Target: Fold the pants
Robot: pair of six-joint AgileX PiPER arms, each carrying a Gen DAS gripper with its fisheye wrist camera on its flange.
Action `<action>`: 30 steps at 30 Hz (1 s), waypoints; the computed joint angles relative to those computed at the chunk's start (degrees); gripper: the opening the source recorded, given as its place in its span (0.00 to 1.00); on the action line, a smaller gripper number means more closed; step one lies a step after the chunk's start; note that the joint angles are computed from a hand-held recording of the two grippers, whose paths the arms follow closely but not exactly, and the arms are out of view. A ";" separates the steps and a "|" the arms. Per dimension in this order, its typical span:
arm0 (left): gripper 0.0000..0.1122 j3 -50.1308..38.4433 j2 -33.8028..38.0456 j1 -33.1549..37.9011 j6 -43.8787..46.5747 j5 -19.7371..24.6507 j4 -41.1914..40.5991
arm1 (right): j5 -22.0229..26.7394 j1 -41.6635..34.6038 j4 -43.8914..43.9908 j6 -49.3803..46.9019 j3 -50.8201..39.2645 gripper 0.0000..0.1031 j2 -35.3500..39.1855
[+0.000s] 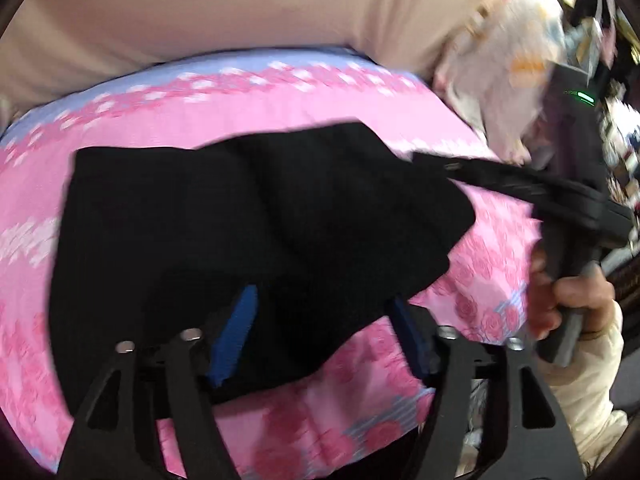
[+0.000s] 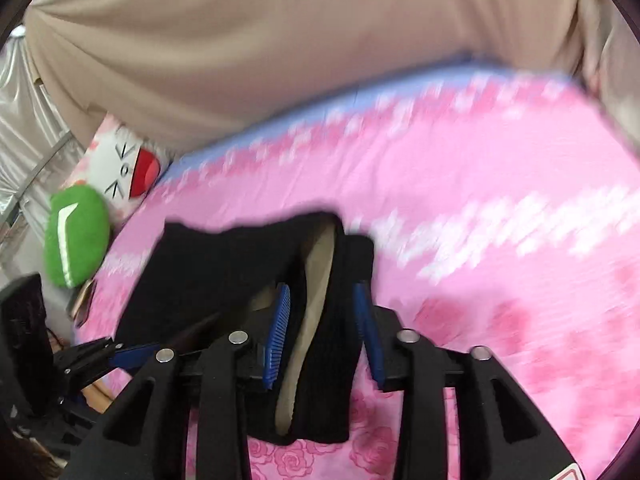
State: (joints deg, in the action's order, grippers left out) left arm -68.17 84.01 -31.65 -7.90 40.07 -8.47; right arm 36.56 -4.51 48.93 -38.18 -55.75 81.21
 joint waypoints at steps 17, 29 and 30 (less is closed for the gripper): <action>0.81 4.37 3.19 15.15 -24.92 -2.69 27.31 | -2.46 13.89 -17.56 20.35 -15.88 0.10 13.64; 0.81 4.95 1.07 16.27 -21.90 -2.33 26.67 | 25.07 28.61 -37.56 43.56 -71.94 0.03 50.40; 0.81 5.21 0.75 16.49 -21.49 -2.42 26.51 | 25.24 29.57 -37.86 43.62 -71.46 0.13 47.95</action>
